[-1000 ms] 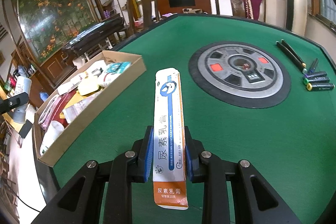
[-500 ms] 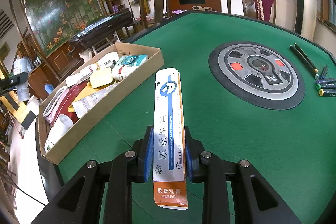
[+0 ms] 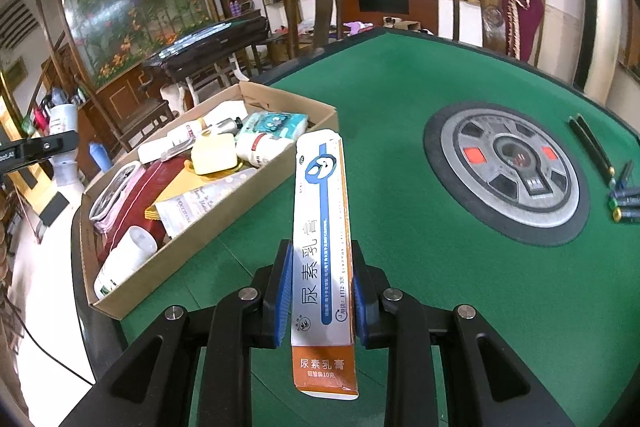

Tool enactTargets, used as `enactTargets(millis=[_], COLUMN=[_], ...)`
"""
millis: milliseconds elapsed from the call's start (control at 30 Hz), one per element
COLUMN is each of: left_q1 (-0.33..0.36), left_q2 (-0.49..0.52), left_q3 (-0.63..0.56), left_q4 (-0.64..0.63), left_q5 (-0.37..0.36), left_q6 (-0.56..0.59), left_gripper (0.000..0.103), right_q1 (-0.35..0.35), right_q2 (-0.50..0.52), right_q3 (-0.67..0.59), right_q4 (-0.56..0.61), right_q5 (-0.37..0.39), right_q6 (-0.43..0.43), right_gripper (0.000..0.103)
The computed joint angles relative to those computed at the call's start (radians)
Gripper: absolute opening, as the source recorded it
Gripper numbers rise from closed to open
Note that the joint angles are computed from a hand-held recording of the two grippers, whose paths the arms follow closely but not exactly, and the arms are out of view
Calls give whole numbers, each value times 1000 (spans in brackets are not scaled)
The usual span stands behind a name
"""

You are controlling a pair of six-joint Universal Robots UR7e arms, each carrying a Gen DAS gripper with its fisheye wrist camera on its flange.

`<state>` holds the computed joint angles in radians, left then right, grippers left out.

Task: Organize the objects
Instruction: 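Carry the white bottle toward the tray with the left gripper while the right gripper carries the cream box, then lower the white bottle into the tray with the left gripper while the right gripper brings the cream box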

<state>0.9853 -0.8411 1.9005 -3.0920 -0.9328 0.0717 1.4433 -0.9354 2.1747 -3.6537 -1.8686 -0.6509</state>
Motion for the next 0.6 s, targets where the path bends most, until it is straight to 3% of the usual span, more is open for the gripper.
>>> enactTargets(millis=[600], left_q1=[48], left_q2=[131], left_q3=[-237], left_q4=[155], left_q5=[-51], left_q6=[134], left_gripper=[33], right_q1=[60], right_q2=[44], right_q3=[-69], right_q4=[31], right_q5=[-75], right_q6=[-50], right_gripper=[27])
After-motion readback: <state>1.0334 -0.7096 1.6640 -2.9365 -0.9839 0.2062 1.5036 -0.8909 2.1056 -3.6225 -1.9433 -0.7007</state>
